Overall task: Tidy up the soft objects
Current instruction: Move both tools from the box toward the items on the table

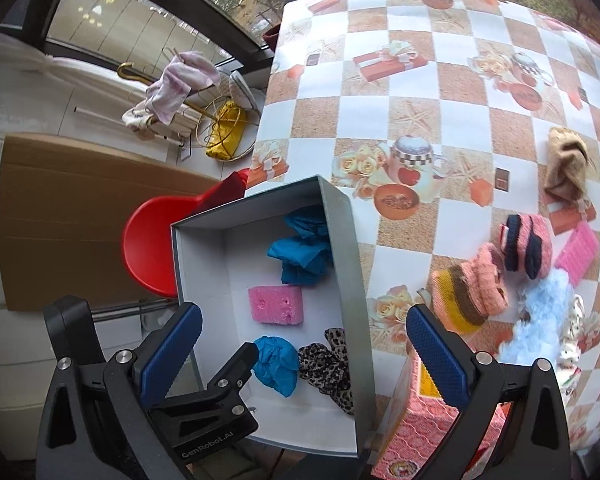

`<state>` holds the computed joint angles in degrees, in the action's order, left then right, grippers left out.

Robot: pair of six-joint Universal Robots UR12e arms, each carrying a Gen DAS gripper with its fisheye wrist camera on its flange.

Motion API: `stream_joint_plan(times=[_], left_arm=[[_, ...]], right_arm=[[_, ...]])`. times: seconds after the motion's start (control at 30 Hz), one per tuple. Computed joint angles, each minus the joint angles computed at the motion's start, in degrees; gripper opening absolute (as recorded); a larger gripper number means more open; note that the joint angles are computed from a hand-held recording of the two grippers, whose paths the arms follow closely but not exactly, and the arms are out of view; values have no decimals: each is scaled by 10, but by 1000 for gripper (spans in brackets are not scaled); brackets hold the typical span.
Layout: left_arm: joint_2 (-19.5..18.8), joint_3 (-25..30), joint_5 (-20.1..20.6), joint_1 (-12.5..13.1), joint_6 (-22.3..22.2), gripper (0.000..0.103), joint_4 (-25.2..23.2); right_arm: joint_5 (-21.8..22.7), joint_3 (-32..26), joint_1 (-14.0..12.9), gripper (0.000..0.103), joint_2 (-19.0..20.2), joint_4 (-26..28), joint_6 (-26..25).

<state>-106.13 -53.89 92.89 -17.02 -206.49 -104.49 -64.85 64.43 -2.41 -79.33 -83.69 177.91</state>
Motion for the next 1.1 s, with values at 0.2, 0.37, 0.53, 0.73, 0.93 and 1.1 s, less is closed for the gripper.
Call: stream_joint_plan(times=[0.2, 0.37, 0.53, 0.73, 0.93, 1.1], left_arm=[[-8, 15, -19, -6, 31, 103, 3], [-25, 42, -32, -19, 71, 103, 2], [-52, 85, -43, -37, 105, 103, -2], [-87, 139, -43, -58, 134, 103, -19], [-127, 198, -45, -71, 148, 103, -55], [-183, 278, -37, -77, 155, 103, -123]], right_arm=[[11, 24, -24, 103, -25, -11, 25], [5, 48, -50, 103, -50, -20, 53], [-37, 66, -71, 103, -71, -42, 65], [-56, 86, -102, 103, -89, -49, 72], [-56, 104, -141, 103, -100, -46, 75], [-76, 118, -179, 103, -100, -32, 100]])
